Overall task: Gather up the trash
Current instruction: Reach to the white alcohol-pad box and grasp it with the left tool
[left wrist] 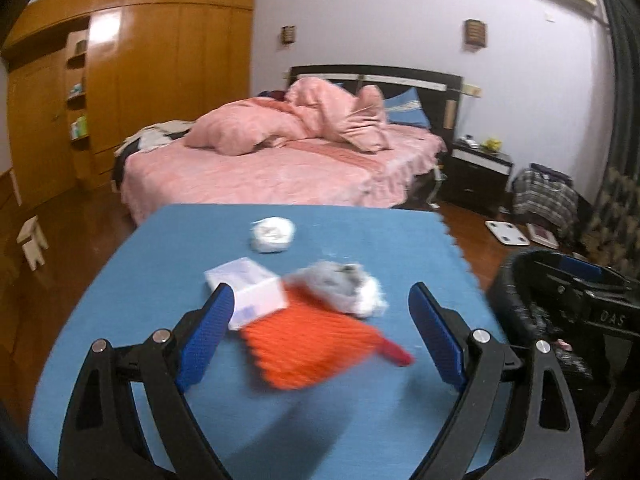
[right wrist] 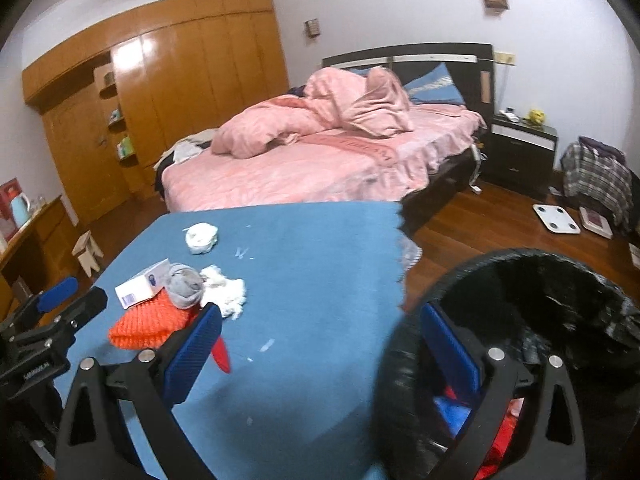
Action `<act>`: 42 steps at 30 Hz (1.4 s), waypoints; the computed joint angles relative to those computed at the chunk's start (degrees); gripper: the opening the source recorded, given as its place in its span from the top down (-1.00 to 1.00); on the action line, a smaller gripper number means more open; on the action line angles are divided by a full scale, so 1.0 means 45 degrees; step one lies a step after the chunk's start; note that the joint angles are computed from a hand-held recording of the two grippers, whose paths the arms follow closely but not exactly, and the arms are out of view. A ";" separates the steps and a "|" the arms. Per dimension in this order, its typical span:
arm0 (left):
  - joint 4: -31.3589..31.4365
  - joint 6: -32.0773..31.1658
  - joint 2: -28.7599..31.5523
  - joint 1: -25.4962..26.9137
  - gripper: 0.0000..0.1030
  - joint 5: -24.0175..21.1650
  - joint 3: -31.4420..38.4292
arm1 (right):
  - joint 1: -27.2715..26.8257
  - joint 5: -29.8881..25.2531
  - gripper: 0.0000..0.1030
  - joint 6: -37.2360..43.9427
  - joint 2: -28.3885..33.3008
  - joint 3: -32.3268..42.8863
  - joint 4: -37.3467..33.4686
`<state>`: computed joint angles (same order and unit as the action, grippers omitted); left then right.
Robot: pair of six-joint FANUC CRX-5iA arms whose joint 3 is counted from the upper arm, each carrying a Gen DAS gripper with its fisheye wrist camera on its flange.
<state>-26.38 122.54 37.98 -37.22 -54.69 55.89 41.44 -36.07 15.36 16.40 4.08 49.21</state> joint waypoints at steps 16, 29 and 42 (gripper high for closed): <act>0.1557 -0.0540 0.2057 0.1491 -0.68 -0.1695 0.2451 | -0.0037 -0.1194 -0.88 0.3557 0.3278 0.4616 -0.2763; 0.1631 -0.0214 0.1541 0.1853 -0.68 -0.2071 0.1285 | -0.0037 -0.1702 -0.88 0.4860 0.4222 0.5991 -0.3819; 0.2774 -0.0333 0.2204 0.2375 -0.65 -0.2462 0.1901 | 0.0001 -0.1900 -0.88 0.5112 0.4341 0.6097 -0.3966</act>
<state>-13.89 121.04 47.89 -26.54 -65.77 64.44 41.44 -44.62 38.37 35.93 31.52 31.37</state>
